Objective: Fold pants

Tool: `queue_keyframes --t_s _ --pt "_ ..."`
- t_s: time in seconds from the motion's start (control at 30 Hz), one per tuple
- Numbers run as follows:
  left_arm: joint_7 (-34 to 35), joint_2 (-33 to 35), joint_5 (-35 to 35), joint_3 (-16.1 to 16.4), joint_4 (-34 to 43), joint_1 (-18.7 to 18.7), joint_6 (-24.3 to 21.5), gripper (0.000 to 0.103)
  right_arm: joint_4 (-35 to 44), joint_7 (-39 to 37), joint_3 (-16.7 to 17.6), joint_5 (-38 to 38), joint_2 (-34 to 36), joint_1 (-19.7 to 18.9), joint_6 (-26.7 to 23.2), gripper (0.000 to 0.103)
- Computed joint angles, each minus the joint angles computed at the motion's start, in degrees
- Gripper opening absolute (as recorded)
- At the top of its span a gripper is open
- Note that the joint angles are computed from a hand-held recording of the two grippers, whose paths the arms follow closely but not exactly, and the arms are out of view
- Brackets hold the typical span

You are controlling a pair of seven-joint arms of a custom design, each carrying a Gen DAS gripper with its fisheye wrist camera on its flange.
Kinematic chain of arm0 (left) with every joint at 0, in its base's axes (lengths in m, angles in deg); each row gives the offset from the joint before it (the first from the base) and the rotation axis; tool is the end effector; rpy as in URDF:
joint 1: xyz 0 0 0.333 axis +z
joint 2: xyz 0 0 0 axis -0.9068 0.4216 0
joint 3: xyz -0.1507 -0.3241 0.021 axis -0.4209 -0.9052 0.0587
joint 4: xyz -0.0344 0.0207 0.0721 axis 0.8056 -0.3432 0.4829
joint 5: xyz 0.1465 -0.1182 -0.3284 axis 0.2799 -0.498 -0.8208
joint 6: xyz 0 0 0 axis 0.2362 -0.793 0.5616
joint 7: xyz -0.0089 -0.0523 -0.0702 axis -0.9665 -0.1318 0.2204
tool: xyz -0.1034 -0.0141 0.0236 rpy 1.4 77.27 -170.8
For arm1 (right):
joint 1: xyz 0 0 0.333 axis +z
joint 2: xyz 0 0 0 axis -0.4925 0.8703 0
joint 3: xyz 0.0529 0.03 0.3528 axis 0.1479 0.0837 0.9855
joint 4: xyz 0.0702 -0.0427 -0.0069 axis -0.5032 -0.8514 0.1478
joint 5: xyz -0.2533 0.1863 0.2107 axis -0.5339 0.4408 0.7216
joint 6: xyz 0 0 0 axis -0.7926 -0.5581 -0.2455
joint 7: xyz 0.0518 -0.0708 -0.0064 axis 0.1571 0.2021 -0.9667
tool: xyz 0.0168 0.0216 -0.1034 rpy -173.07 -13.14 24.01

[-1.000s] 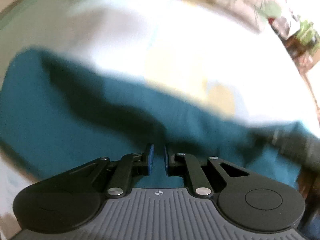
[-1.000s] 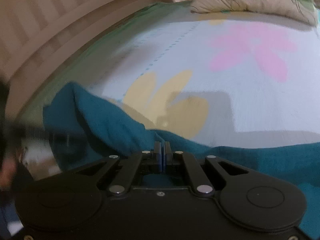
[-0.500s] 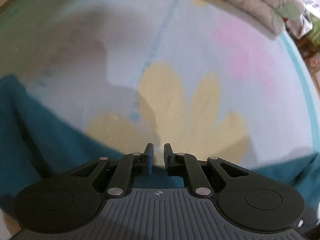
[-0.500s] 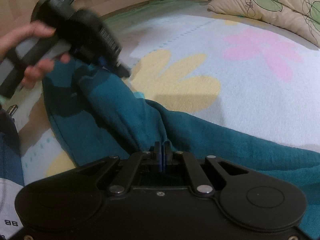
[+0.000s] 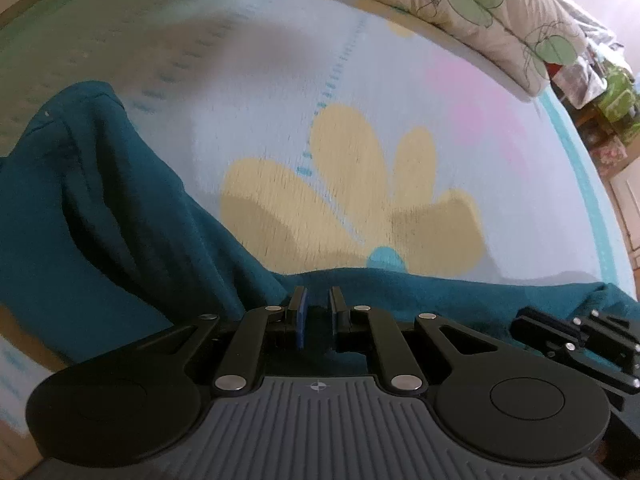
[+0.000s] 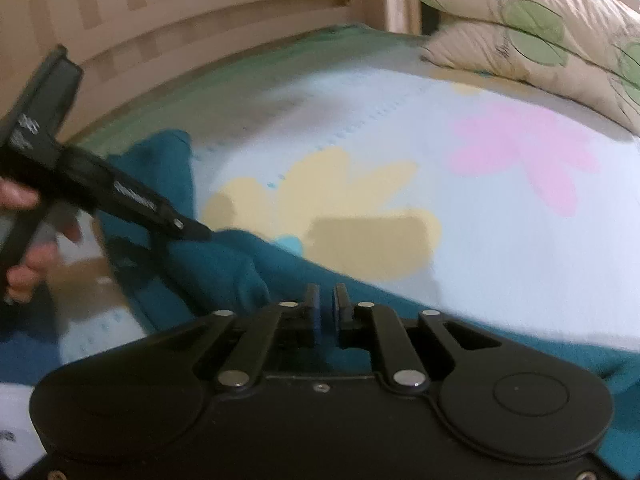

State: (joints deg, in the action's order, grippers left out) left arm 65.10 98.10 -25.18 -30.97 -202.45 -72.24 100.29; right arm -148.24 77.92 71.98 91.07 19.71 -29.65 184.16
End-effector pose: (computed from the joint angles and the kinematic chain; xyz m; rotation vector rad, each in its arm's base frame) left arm 0.5654 -0.1102 0.3784 -2.5295 1.3354 -0.6391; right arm 0.6780 0.1227 0.3469 -2.2365 0.6405 -0.0509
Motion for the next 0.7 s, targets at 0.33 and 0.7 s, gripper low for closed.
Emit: queue_keyframes --t_s 0.33,0.7 --pt "2.6 -2.9 -5.1 -1.4 -4.8 1.9 3.7 0.012 6.7 9.4 -0.1 -9.1 5.0 5.0 -6.6 0.05" --pt "-4.3 -4.9 1.5 1.2 -6.1 2.7 2.2 0.012 -5.5 -5.6 2.0 -0.9 -1.2 1.6 -5.4 0.019"
